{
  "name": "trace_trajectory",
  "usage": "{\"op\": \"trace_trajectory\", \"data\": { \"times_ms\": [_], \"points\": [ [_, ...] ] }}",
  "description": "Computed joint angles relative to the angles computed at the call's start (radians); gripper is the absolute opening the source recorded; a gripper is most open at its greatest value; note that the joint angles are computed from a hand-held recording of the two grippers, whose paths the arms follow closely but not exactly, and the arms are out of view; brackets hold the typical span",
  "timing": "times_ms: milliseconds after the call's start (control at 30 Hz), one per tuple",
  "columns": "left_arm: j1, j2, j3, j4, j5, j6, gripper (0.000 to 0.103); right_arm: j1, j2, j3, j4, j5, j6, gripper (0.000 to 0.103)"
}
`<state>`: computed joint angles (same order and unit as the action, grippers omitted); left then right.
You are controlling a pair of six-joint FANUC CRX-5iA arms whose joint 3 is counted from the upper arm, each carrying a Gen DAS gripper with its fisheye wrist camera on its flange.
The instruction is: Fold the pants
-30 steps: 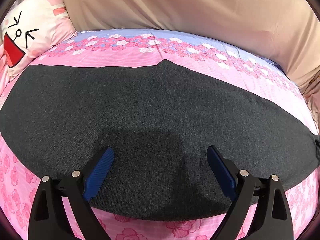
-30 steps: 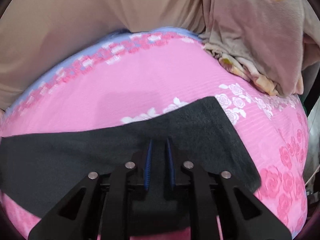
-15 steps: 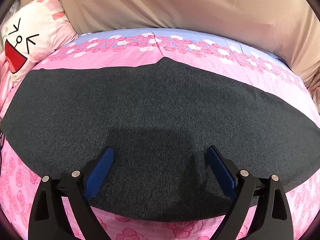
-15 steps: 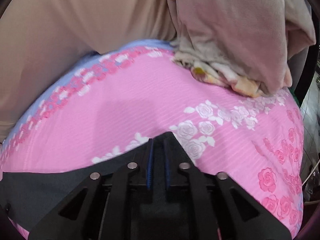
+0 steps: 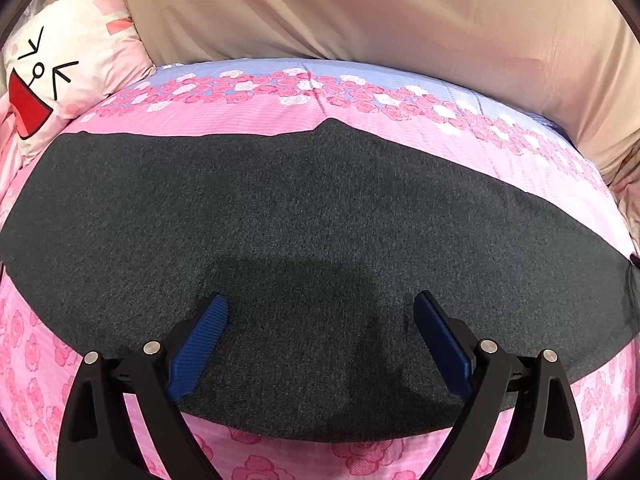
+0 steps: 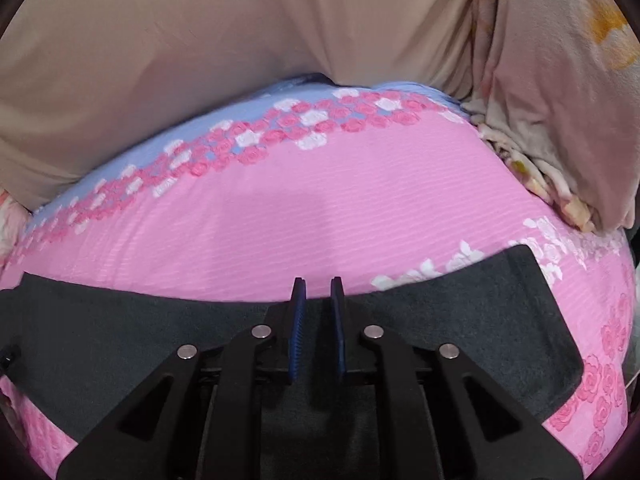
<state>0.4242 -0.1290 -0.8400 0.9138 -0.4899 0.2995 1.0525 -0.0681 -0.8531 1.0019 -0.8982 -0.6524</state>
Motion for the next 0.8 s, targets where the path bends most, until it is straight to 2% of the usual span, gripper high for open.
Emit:
{"op": "trace_trajectory", "data": {
  "times_ms": [33, 100, 200, 267, 333, 400, 467, 533, 633, 700, 733, 767, 800],
  "points": [
    [-0.001, -0.001, -0.001, -0.002, 0.002, 0.001, 0.092, -0.004, -0.021, -0.025, 0.015, 0.005, -0.026, 0.011],
    [0.000, -0.003, -0.004, 0.005, 0.000, -0.007, 0.092, 0.042, -0.047, -0.030, -0.054, -0.095, -0.044, 0.014],
    [0.011, -0.001, -0.011, 0.053, -0.022, -0.041, 0.092, 0.243, -0.165, -0.112, -0.135, -0.317, -0.221, 0.021],
    [0.014, -0.002, -0.017, 0.079, -0.029, -0.058, 0.092, 0.368, -0.207, -0.126, -0.232, -0.461, -0.317, 0.038],
    [0.012, -0.007, -0.024, 0.098, -0.027, -0.069, 0.092, 0.482, -0.242, -0.144, -0.329, -0.560, -0.408, 0.043],
    [0.005, -0.018, -0.040, 0.139, -0.015, -0.098, 0.092, 0.542, -0.268, -0.157, -0.370, -0.588, -0.450, 0.043],
    [-0.004, -0.031, -0.058, 0.190, -0.005, -0.138, 0.092, 0.555, -0.279, -0.166, -0.375, -0.587, -0.460, 0.043],
    [-0.010, -0.039, -0.070, 0.229, 0.000, -0.166, 0.092, 0.534, -0.308, -0.197, -0.341, -0.541, -0.464, 0.043],
    [-0.007, -0.041, -0.073, 0.249, -0.001, -0.167, 0.092, 0.437, -0.328, -0.228, -0.297, -0.430, -0.450, 0.043],
    [0.004, -0.035, -0.070, 0.255, -0.017, -0.165, 0.092, 0.410, -0.337, -0.252, -0.274, -0.385, -0.497, 0.043],
    [0.009, -0.033, -0.069, 0.258, -0.026, -0.166, 0.092, 0.391, -0.342, -0.250, -0.272, -0.375, -0.487, 0.038],
    [0.012, -0.032, -0.069, 0.263, -0.031, -0.168, 0.092, 0.389, -0.347, -0.248, -0.269, -0.379, -0.483, 0.010],
    [0.015, -0.032, -0.071, 0.271, -0.038, -0.173, 0.092, 0.402, -0.357, -0.250, -0.256, -0.396, -0.494, 0.010]
  ]
}}
